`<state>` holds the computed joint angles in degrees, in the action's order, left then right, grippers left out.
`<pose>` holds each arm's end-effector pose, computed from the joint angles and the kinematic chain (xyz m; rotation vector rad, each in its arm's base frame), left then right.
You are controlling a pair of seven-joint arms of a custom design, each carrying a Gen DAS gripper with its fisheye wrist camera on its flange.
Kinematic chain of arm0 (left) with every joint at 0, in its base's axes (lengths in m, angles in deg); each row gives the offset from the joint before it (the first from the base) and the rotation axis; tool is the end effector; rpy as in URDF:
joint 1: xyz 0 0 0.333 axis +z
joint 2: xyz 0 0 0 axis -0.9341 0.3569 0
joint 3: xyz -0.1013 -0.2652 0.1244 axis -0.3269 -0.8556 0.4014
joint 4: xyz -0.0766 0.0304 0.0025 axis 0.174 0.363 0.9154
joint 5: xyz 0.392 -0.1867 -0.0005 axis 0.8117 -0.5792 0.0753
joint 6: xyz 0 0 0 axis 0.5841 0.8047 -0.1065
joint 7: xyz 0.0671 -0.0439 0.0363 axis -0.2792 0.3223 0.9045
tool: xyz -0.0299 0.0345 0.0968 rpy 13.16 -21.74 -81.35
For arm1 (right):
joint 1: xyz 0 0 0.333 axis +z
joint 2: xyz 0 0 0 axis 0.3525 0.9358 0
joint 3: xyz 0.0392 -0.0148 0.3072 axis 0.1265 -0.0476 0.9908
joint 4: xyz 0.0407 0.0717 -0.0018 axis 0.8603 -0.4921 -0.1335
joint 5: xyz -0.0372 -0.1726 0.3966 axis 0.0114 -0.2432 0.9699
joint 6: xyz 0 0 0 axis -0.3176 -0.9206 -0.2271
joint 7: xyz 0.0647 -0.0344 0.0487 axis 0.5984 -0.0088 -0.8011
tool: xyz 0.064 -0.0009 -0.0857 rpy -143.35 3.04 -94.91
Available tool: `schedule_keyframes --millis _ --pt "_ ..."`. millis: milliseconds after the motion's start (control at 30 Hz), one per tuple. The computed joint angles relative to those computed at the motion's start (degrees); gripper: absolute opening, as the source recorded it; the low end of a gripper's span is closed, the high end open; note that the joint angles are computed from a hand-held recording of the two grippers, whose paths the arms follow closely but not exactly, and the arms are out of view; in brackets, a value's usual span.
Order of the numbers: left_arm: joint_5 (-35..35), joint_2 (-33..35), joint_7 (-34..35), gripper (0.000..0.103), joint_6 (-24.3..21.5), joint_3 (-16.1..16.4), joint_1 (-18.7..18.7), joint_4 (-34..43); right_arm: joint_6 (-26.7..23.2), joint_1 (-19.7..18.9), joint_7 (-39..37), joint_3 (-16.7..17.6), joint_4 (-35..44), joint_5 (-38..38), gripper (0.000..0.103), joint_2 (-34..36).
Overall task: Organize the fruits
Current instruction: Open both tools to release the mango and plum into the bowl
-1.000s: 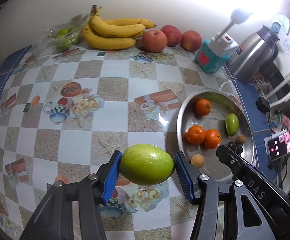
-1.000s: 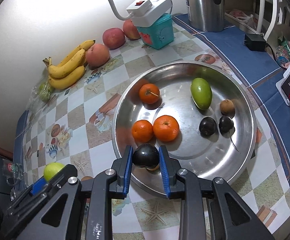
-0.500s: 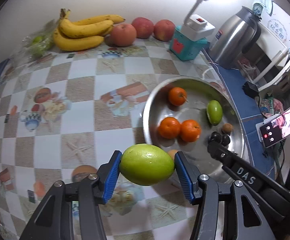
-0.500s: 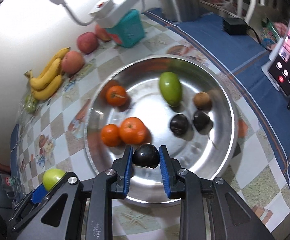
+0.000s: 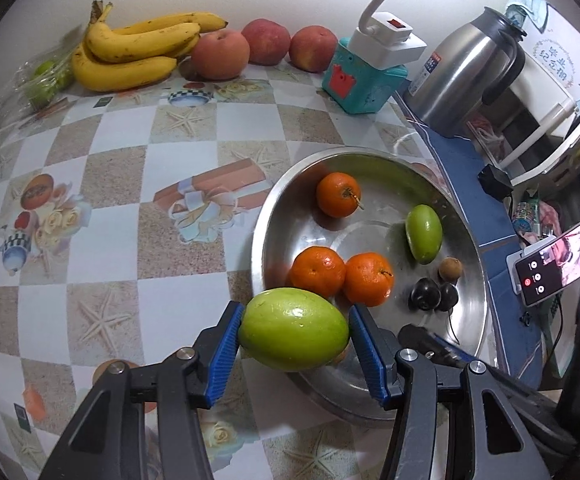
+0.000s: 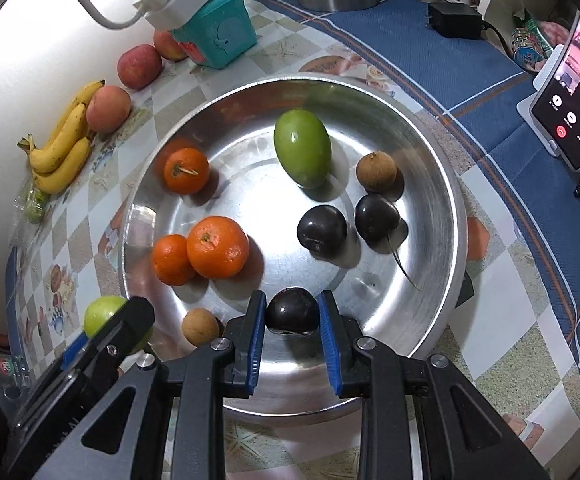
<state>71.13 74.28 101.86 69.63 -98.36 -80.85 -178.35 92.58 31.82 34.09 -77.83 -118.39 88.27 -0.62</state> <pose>0.6316 -0.2497 0.4983 -2.2873 1.8610 -0.7259 0.6439 0.1665 0.4737 -1.8049 2.0882 -0.0426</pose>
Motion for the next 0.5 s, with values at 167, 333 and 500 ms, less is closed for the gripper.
schedule_keyframes --millis 167,333,500 --pt "-2.3 0.3 1.6 0.057 0.1 -0.2 0.3 0.0 -1.1 0.0 0.9 -0.1 0.5 -0.7 0.028 0.7" --pt "-4.1 0.2 2.2 0.059 0.3 -0.2 0.6 -0.2 -2.4 -0.2 1.5 -0.1 1.0 -0.6 0.037 1.1" --pt "-5.4 -0.3 3.2 0.059 1.4 -0.3 0.7 -0.5 -2.1 -0.3 1.8 -0.1 0.6 -0.9 0.042 0.7"
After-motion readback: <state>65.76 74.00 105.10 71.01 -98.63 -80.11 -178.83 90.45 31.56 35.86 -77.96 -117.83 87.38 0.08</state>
